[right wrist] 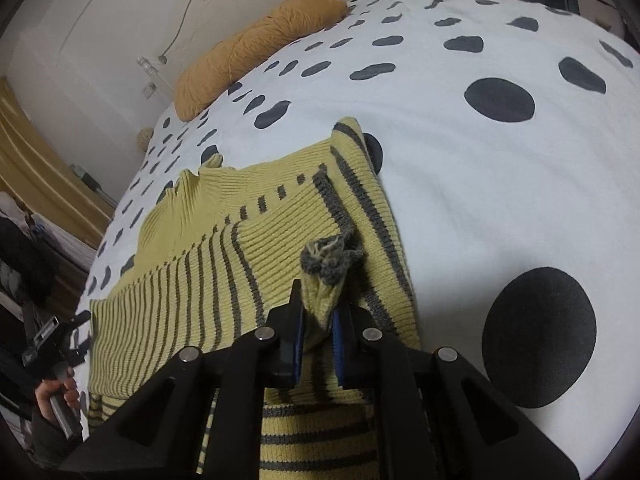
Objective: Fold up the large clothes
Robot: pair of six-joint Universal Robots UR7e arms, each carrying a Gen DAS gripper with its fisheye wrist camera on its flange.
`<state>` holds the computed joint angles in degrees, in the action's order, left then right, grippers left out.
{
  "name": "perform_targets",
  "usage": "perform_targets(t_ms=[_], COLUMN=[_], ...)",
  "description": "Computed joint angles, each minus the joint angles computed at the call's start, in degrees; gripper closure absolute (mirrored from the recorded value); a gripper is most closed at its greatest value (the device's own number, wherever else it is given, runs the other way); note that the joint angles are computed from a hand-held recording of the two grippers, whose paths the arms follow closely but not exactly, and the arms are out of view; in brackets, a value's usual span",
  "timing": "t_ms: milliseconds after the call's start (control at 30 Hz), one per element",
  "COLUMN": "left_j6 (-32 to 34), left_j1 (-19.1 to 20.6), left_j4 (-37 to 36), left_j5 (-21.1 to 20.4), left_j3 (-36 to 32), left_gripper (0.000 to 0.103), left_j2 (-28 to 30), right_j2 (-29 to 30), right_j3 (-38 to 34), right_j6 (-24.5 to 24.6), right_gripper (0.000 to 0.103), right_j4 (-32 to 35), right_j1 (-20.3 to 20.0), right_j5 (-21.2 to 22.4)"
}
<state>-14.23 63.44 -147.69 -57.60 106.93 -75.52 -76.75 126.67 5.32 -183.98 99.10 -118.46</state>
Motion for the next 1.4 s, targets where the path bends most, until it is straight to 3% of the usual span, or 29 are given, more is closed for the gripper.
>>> perform_targets(t_ms=[67,100,133,200,300,333,367,433,467,567,633,667,733,767,833,900,967,1000,1067,1100,1133,1167,1200,1233,1267,1300,1333,1400], left_j6=[4.1,3.9,2.5,1.2,2.6,1.9,0.5,-2.3,-0.4,0.4,-1.3,-0.9,0.6,1.8,2.8,1.9,0.2,-0.4,1.2,1.1,-0.5,-2.9,-4.4,-5.0,-5.1,-4.5,-4.1,-4.0], left_j1=[-0.5,-0.1,0.3,0.3,-1.5,-1.4,0.1,2.5,2.5,1.5,0.7,-0.4,-3.6,-5.4,-6.3,-7.6,-8.2,-8.0,-6.9,-6.8,-6.9,-7.7,-8.8,-9.8,-11.2,-12.3,-13.7,-15.6], left_j4=[1.0,2.8,4.5,2.4,-2.5,-1.8,1.3,3.0,0.3,0.9,0.9,-0.5,-0.1,-0.1,0.8,2.3,6.4,7.0,3.1,2.9,4.5,6.5,8.1,9.2,9.9,10.2,10.9,15.6], left_j5=[1.4,1.7,2.0,4.2,13.2,17.8,19.9,17.0,16.4,15.6,12.0,10.1,9.7,7.8,-1.0,-5.0,0.6,3.3,4.5,4.5,4.1,4.4,5.8,7.4,9.0,10.2,11.7,13.3], left_j3=[-1.5,-2.9,-4.7,-4.8,-4.0,-4.6,-6.1,-5.9,-4.5,-3.0,-1.8,0.1,1.7,2.4,3.4,4.7,4.5,4.5,5.9,6.0,5.7,6.0,6.9,8.0,9.8,11.4,14.1,16.5], left_gripper=[0.022,0.048,0.083,0.092,0.094,0.103,0.103,0.103,0.103,0.102,0.103,0.103,0.093,0.088,0.065,0.057,0.058,0.065,0.075,0.081,0.082,0.082,0.075,0.050,0.033,0.004,0.001,0.001], left_j2=[2.2,3.5,5.2,5.5,5.6,6.5,7.8,6.9,5.8,2.8,-0.2,-2.6,-4.4,-4.5,-4.8,-3.8,-0.7,0.6,1.3,0.7,-0.2,-2.2,-4.3,-6.6,-9.6,-12.4,-15.7,-19.8], right_j2=[-0.3,0.0,-0.2,-0.5,-1.3,-1.3,-1.3,-1.1,-1.0,-2.4,-4.8,-5.6,-6.5,-6.5,-7.0,-7.6,-6.0,-4.6,-1.8,-1.1,-1.5,-3.4,-5.5,-7.9,-9.6,-11.8,-13.7,-18.1], right_j3=[0.4,0.1,0.2,0.1,-0.2,-0.3,-0.3,0.1,0.6,0.9,1.3,1.6,2.3,2.9,2.9,2.5,0.8,-0.1,-2.9,-3.3,-3.0,-2.0,-0.8,0.4,1.2,2.4,3.4,5.3], right_j6=[0.5,1.2,1.6,2.2,1.8,1.2,1.1,1.8,1.4,1.5,4.8,6.3,8.3,6.5,3.9,3.4,3.3,3.5,4.7,4.9,4.3,4.2,4.9,4.9,3.9,2.2,0.4,-4.5], right_gripper=[0.091,0.091,0.091,0.091,0.091,0.091,0.091,0.092,0.093,0.092,0.089,0.087,0.075,0.075,0.075,0.075,0.073,0.073,0.076,0.095,0.103,0.103,0.101,0.088,0.076,0.040,0.019,0.019], right_j4=[-0.4,-0.3,-0.3,0.1,1.0,1.4,2.1,2.0,1.2,2.1,4.7,4.8,2.7,-0.8,-2.7,-0.6,3.5,5.2,11.9,13.6,13.9,13.8,13.2,12.6,12.3,12.0,12.5,16.6], right_j1=[-0.6,-0.3,-0.5,-0.3,0.9,1.2,1.1,-0.6,-1.3,-1.5,-1.7,-1.0,1.7,2.7,3.2,1.5,1.1,1.1,1.6,1.2,0.8,0.1,0.2,1.0,2.1,2.9,3.0,2.2], right_j5=[1.2,1.5,2.1,2.8,1.8,0.6,-0.3,0.7,1.8,2.8,3.7,1.4,-6.8,-8.1,-3.3,8.2,13.4,12.4,4.2,1.8,1.1,2.9,3.6,1.9,-0.7,-2.6,-2.9,-0.8])
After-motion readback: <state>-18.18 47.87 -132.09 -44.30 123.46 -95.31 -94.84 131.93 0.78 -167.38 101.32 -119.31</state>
